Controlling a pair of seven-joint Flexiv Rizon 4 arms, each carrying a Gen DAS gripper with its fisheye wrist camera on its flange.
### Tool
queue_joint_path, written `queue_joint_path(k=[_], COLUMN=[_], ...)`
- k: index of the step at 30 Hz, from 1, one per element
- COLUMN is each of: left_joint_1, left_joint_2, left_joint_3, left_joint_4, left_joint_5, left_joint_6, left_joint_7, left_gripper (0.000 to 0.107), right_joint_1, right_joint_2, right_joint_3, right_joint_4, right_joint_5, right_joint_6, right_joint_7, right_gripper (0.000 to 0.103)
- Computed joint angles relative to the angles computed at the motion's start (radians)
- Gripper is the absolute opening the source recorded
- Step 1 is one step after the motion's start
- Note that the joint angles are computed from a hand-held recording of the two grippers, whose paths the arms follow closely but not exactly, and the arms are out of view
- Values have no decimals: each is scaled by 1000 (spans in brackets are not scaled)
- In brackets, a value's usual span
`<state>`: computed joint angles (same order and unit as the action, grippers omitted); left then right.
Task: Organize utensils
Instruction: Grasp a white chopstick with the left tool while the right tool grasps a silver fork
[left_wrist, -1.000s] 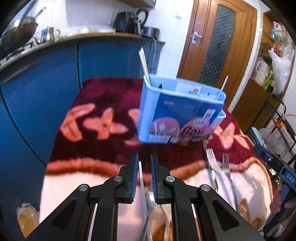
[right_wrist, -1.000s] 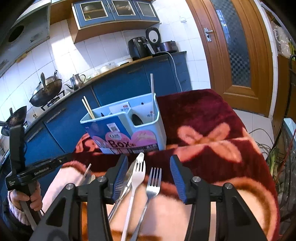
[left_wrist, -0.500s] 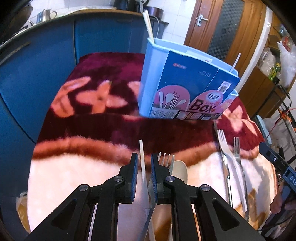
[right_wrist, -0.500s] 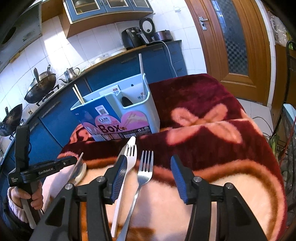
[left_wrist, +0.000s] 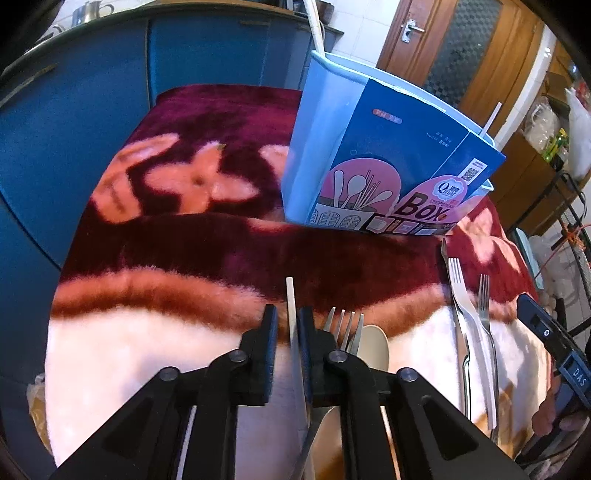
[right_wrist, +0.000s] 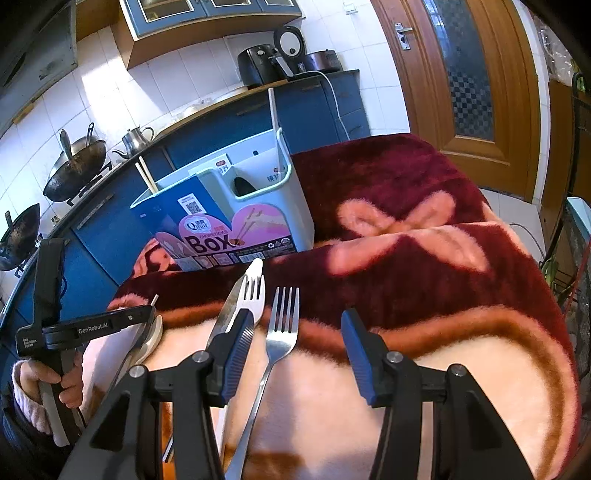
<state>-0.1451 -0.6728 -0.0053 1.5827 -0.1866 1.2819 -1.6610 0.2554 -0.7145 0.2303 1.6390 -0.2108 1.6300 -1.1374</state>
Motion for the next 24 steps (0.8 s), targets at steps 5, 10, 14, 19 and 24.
queue_joint_path(k=[5,10,14,19,24], left_joint_1=[42,72,111,137,143], left_joint_2=[5,9,16,28,43], left_joint_3=[-58,-107,-165,-211,-220], left_joint_4=[34,77,109,139,161], left_joint_5=[-49,-96,-127,-134,-113], left_joint_6=[49,150,234,334,417], left_joint_7=[23,48,83,109,109], left_gripper=[5,4,4,4,4], right_joint_1=[-17,-33,-42,-70,-86], right_joint_2=[-9,-24,-41,-73,-104], right_joint_3=[29,58,80,136,176], right_joint_4=[-16,-48,-83,-148,-215], right_joint_5=[-3,4,22,72,138], right_joint_6=[-30,-85,-131,-208,-263], right_joint_7=[-19,-54,-93,-167,-246], right_gripper=[53,53,53,53,52])
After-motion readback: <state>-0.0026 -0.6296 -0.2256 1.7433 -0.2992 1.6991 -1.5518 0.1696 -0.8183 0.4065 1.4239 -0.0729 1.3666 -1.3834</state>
